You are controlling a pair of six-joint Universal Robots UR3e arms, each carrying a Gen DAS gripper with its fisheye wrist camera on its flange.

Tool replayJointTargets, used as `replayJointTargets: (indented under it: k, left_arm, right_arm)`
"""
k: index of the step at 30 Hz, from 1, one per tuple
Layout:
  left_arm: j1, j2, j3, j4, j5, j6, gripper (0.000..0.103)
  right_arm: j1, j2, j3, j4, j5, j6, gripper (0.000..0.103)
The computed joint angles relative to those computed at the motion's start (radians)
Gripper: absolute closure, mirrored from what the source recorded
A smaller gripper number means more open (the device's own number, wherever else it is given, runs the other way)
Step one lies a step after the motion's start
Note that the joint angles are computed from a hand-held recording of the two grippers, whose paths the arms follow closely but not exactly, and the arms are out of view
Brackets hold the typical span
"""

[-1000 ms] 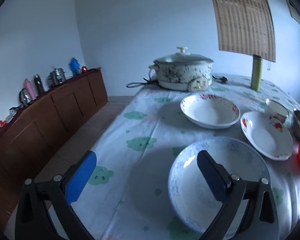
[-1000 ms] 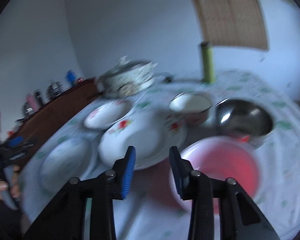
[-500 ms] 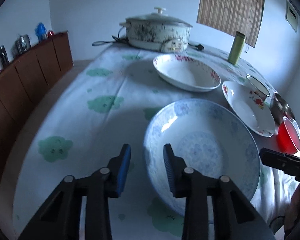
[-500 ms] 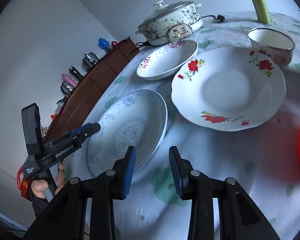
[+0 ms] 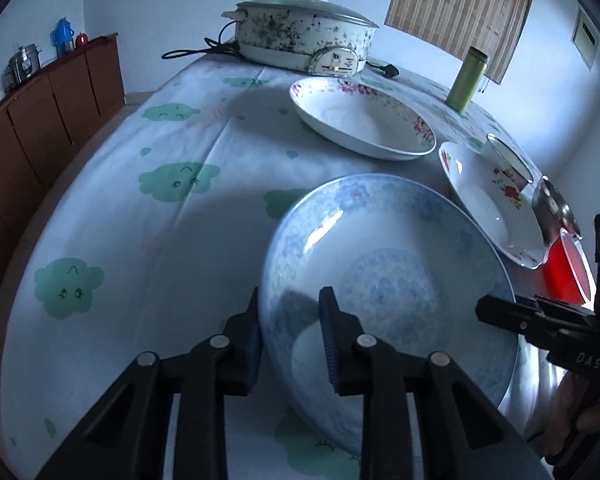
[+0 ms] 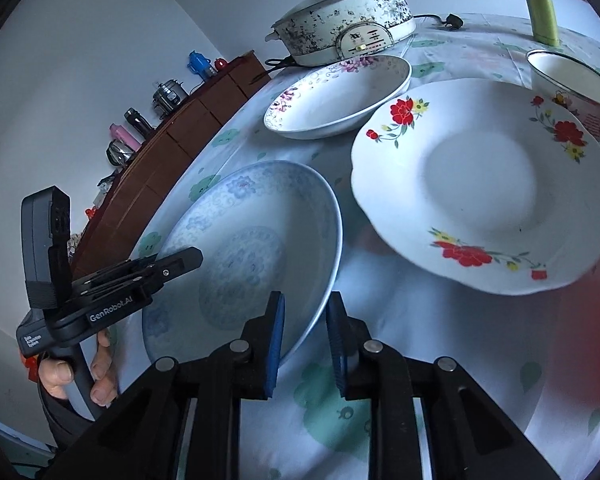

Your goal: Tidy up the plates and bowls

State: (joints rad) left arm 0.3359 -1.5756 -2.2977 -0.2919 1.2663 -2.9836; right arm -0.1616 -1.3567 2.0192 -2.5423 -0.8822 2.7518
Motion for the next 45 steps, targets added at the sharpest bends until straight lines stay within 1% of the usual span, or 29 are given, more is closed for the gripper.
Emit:
replayJointTargets:
  k: [3, 5, 8, 9, 12, 14, 18, 21, 26, 30, 35, 45]
  left_arm:
    - [-0.006, -0.003, -0.003, 0.015, 0.007, -0.010, 0.078]
    - [-0.001, 0.001, -0.009, 0.016, 0.001, -0.025, 0.079]
    - [-0.016, -0.001, -0.011, 0.029, 0.021, -0.038, 0.079]
    - [-0.009, 0.005, -0.018, 0.026, 0.008, -0.034, 0.079]
    - [0.008, 0.020, -0.018, -0.011, -0.031, -0.023, 0.079]
    - [-0.004, 0.011, -0.002, -0.013, -0.023, -0.033, 0.079]
    - [-0.011, 0.007, 0.030, -0.004, -0.014, -0.058, 0.079]
    - [-0.008, 0.016, 0.057, -0.015, -0.016, -0.067, 0.079]
    - [-0.045, -0.011, 0.103, 0.003, 0.034, -0.087, 0.079]
    - [-0.034, -0.018, 0.090, 0.000, 0.030, -0.078, 0.079]
    - [-0.025, -0.033, 0.076, 0.009, 0.045, -0.077, 0.079]
    - [-0.030, -0.058, 0.077, 0.025, 0.050, -0.082, 0.079]
  right_arm:
    - [0.011, 0.016, -0.007, -0.020, -0.008, 0.008, 0.080]
    - [0.024, 0.022, 0.001, -0.064, -0.024, 0.018, 0.080]
    - [0.039, 0.029, 0.006, -0.108, -0.045, 0.025, 0.080]
    - [0.038, 0.028, 0.009, -0.112, -0.046, 0.026, 0.080]
    - [0.025, 0.030, 0.005, -0.114, -0.039, 0.037, 0.080]
    - [0.016, 0.030, -0.004, -0.109, -0.026, 0.054, 0.080]
    - [0.036, 0.028, -0.023, -0.129, -0.055, 0.077, 0.080]
    - [0.040, 0.036, -0.050, -0.101, -0.050, 0.082, 0.080]
    - [0.038, 0.057, -0.085, -0.110, -0.033, 0.117, 0.080]
    - [0.044, 0.050, -0.078, -0.100, -0.046, 0.096, 0.080]
    - [0.058, 0.085, -0.099, -0.059, -0.048, 0.082, 0.080]
    - [0.075, 0.108, -0.101, -0.098, -0.066, 0.099, 0.080]
